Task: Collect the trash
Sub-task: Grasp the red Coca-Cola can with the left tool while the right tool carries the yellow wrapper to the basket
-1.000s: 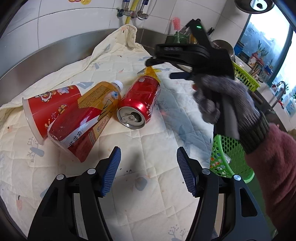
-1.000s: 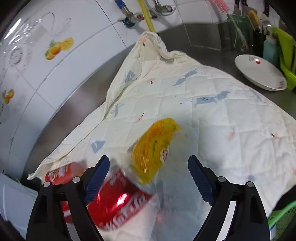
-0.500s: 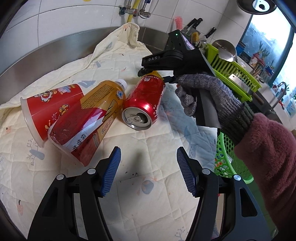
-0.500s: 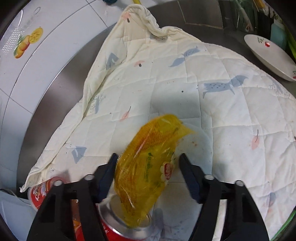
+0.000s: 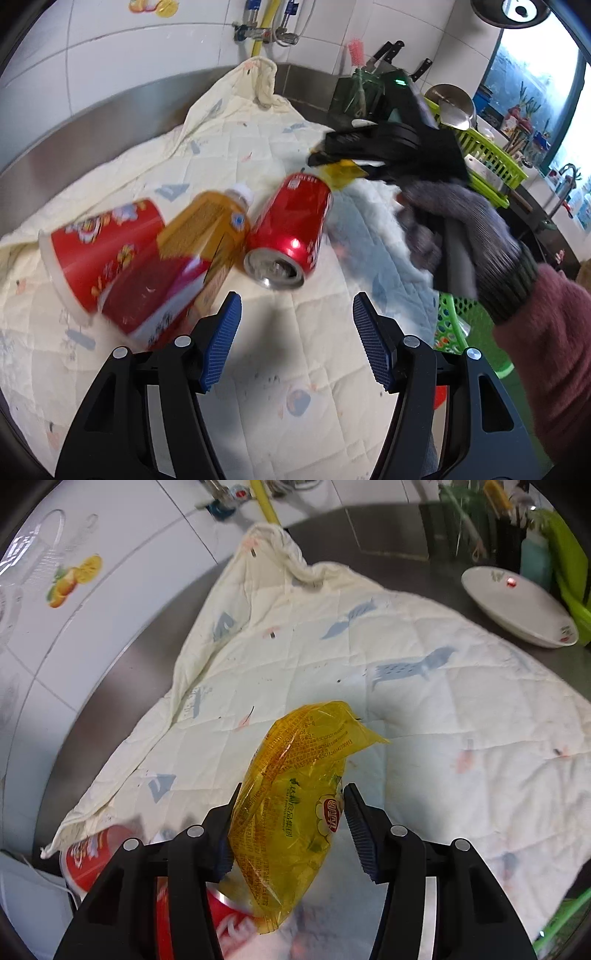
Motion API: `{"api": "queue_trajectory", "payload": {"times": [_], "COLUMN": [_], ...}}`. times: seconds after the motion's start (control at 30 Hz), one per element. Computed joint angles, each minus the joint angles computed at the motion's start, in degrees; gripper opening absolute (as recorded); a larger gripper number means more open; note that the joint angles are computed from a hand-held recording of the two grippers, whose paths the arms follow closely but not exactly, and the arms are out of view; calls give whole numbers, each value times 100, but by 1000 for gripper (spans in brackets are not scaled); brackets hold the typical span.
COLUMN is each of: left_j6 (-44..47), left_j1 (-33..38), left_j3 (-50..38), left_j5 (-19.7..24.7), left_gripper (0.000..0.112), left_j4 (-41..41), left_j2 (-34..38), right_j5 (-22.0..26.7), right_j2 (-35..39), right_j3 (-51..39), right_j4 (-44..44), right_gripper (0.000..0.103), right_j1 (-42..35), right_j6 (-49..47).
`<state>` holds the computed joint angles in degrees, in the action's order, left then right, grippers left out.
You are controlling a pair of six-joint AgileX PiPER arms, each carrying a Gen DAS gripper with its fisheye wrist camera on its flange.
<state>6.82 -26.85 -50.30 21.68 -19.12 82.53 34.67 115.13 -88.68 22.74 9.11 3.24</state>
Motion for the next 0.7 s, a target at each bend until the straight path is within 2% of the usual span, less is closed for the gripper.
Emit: {"api": "queue_trajectory", "payload": {"times": [0.13,0.3,0.43,0.7], "left_j6": [-340,-1082,-1126,-1456], "left_j1": [-188,-446,-440,-467], "left_j3": [-441,-1170,-1736,-2623], "left_j5": [-19,60,259,655], "left_gripper": [63,63,63,64], "left_j4": [446,1483,1621,2260], "left_j2": [318,979,1523,2272], "right_j5": [-345,-604,-714,-428], "right_j2": [-755,-1844,-2781,-4393], "right_j3": [918,2177,3160,4751], "right_j4": [60,683,1022,1853], "right_gripper": [51,51,51,51], "right_j1": [-101,-464,-790,-1832], "right_j6": [-332,-1078,-1557,-2701]}}
